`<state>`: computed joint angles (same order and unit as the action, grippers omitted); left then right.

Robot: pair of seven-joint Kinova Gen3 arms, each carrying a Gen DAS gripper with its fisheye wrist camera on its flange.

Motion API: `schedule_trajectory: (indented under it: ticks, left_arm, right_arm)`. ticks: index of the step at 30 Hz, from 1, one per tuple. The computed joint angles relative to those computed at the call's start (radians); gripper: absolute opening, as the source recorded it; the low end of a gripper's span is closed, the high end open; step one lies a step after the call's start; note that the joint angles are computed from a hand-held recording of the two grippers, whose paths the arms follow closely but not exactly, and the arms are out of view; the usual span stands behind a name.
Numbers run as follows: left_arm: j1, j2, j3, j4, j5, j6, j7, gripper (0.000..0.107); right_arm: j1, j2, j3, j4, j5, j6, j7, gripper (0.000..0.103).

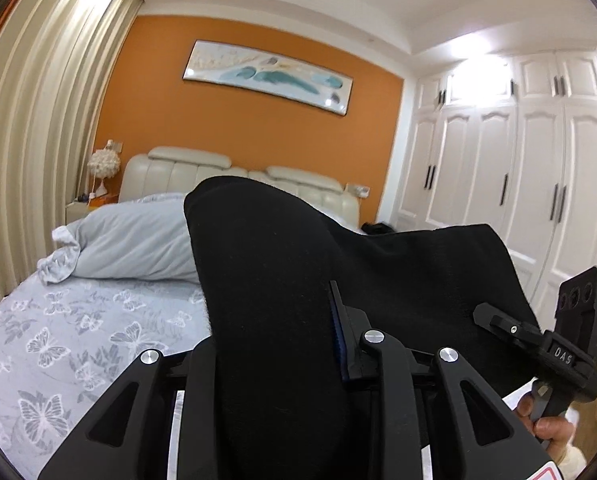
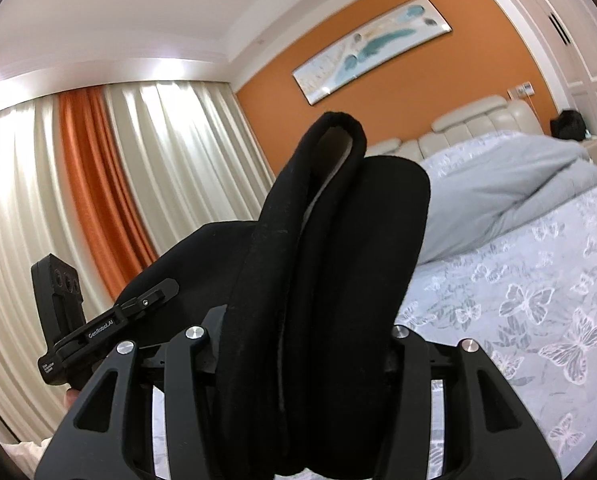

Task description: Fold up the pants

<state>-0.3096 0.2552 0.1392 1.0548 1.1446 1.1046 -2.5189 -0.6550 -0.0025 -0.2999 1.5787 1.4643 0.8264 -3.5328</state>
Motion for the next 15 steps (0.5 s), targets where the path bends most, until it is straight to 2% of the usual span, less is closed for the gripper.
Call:
schedule_trajectory:
  ticks: [7, 15]
  left_arm:
    - [0.1, 0.115, 0.034, -0.009, -0.133, -0.154, 0.006, 0.024]
    - [0.141, 0.234, 0.08, -0.016, -0.285, -0.226, 0.078, 0.024]
  right_arm:
    - [0.079, 0.061, 0.083, 0.071, 0.025, -0.161, -0.127, 0.046]
    - [0.126, 0.144, 0.146, 0.134, 0.054, -0.292, -0.262, 0.046]
